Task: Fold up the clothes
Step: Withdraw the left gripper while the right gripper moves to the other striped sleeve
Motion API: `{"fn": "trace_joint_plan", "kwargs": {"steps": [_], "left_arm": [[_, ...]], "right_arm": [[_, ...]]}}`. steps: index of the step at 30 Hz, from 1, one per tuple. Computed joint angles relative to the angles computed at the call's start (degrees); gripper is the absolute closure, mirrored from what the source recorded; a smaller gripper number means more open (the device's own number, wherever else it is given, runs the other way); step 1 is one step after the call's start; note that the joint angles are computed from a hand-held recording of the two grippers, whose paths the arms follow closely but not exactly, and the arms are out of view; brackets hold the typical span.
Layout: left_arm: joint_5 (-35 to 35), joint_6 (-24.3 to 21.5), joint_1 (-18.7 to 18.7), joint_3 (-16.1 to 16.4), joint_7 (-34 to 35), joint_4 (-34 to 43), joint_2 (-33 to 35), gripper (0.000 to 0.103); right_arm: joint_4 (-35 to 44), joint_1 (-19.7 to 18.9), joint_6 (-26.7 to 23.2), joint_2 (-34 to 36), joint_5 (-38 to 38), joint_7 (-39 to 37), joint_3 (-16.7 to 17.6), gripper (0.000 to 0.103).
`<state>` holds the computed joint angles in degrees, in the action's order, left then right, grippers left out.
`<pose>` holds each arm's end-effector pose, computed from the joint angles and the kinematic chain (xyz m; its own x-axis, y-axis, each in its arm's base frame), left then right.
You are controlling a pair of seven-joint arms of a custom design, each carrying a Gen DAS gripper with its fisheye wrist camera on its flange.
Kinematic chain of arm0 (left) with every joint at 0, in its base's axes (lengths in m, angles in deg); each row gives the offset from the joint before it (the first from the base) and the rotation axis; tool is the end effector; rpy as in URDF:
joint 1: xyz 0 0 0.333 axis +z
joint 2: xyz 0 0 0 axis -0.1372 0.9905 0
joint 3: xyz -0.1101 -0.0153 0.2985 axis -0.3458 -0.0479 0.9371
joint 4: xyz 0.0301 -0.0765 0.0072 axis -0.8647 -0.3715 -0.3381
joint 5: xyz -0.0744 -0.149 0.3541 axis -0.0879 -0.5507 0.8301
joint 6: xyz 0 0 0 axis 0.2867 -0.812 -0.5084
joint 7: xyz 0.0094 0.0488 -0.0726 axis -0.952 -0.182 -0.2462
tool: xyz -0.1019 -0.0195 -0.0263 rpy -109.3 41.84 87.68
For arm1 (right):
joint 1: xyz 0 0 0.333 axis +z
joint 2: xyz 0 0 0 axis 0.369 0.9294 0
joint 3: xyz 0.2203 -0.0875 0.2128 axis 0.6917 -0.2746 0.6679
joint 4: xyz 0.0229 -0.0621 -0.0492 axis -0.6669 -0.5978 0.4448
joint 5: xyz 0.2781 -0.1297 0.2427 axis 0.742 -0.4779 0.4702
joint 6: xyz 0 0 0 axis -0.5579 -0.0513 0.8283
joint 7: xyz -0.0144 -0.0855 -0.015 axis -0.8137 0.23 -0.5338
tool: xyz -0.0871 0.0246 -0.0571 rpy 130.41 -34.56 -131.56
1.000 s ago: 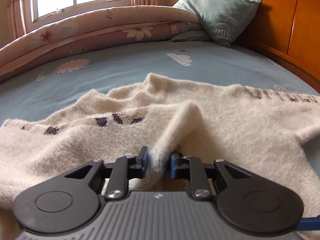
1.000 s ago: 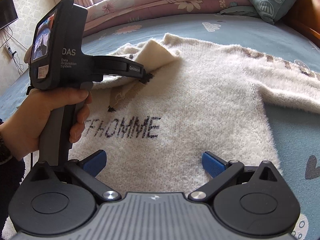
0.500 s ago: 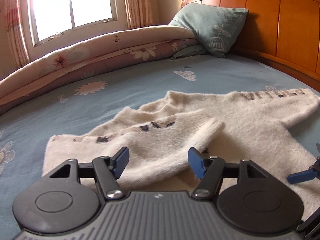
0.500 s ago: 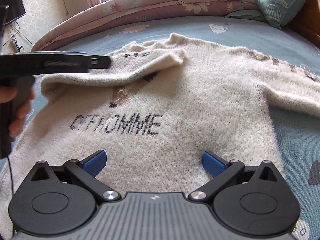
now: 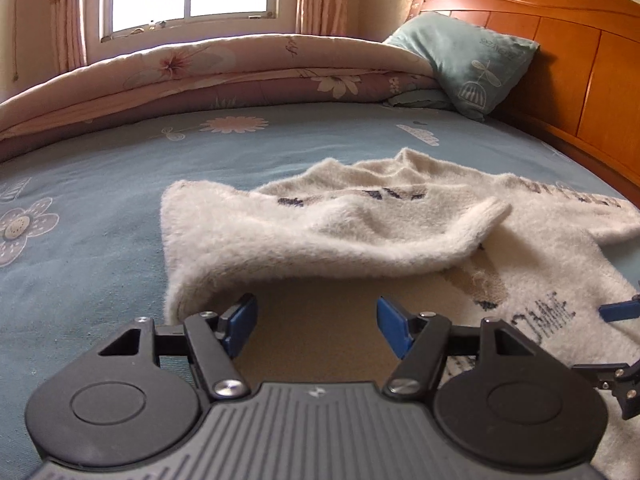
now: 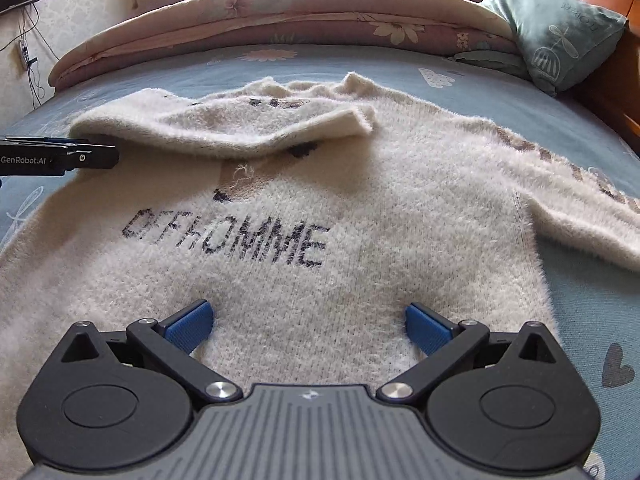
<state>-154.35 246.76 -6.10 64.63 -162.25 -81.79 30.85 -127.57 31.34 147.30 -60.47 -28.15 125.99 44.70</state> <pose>0.6096 -0.0527 0.4064 -0.5847 -0.8101 0.0436 -0.5006 0.3179 -0.8052 0.4252 0.1863 0.3954 -0.1740 -0.9839 -0.0402 -0.6976 0.1520 -0.7002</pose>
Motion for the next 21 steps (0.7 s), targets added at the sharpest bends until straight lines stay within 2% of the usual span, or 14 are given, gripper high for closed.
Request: {"fn": "trace_joint_plan", "kwargs": {"steps": [5,9,12,16,19,21], "left_arm": [[7.11,1.77,-0.02,0.47,-10.99,2.68,3.85,0.036],[3.17,2.47,1.83,-1.51,-6.75,2.66,4.13,0.035],[1.82,4.35,1.98,-1.82,-7.32,3.56,5.13,0.035],[0.17,-0.46,4.19,-1.74,-10.39,5.74,6.61,0.035],[-1.33,-3.29,5.33,-1.66,-9.13,5.79,6.61,0.035],[-3.1,-5.88,6.27,-1.44,-8.44,5.83,6.66,0.035]], "right_arm": [[0.23,-0.12,-0.11,0.25,-2.02,1.73,0.11,0.0],[0.31,-0.02,-0.05,0.35,-3.3,2.47,-0.05,0.0],[0.4,0.21,-0.25,0.44,-3.42,2.43,-0.21,0.0],[0.58,0.71,-0.88,0.46,-1.67,0.27,-0.45,0.0],[1.15,1.71,-2.73,0.24,3.2,-5.07,-0.62,0.0],[1.43,1.26,-3.67,-1.13,2.07,-4.62,0.08,0.0]]}}
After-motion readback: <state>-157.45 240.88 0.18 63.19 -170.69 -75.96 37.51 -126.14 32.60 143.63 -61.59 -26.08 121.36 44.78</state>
